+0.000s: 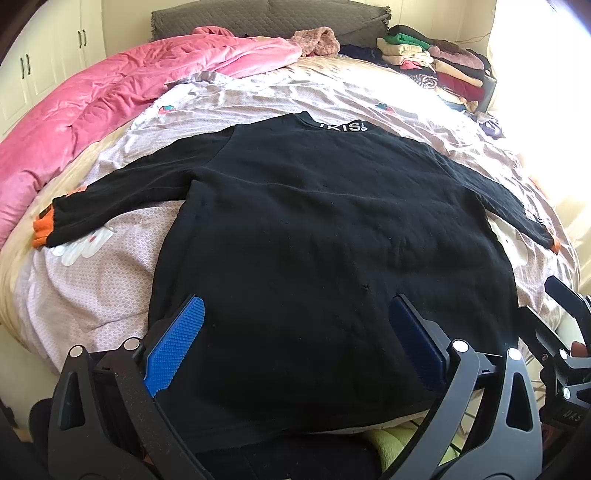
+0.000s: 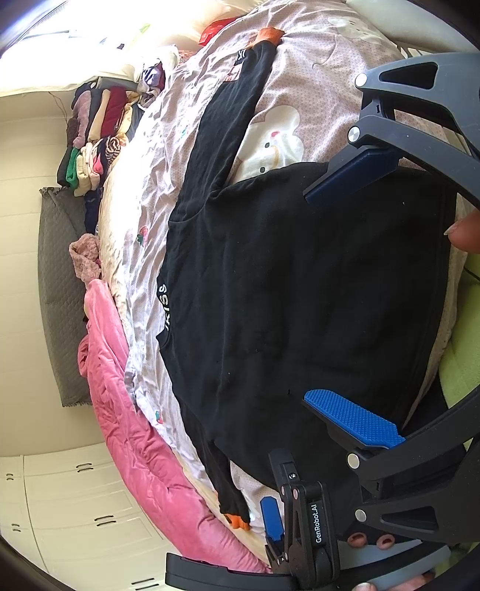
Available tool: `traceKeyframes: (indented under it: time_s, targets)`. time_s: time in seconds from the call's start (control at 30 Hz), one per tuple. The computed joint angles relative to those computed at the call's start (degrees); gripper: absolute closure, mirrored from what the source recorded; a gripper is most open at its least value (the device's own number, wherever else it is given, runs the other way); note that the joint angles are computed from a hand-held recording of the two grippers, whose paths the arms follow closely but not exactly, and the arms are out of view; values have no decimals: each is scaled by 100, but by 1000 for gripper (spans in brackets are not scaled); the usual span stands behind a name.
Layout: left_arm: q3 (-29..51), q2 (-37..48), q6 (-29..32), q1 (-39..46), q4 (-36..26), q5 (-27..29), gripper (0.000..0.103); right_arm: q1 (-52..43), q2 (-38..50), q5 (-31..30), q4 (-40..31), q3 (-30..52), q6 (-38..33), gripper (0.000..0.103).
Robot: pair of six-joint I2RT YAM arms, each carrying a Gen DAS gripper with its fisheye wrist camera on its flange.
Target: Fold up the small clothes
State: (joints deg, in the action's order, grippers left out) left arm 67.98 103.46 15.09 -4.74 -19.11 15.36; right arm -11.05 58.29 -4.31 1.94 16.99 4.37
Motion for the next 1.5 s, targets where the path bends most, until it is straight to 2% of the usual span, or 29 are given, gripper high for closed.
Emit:
traceKeyframes:
  time_s: [1.13, 1.5]
  targets:
    - [-30, -51, 1, 32, 12, 21, 9, 196, -2, 162, 57, -25, 179, 4]
    - [-39, -28, -10, 10, 47, -21, 9, -181, 64, -45, 158, -22, 67, 4]
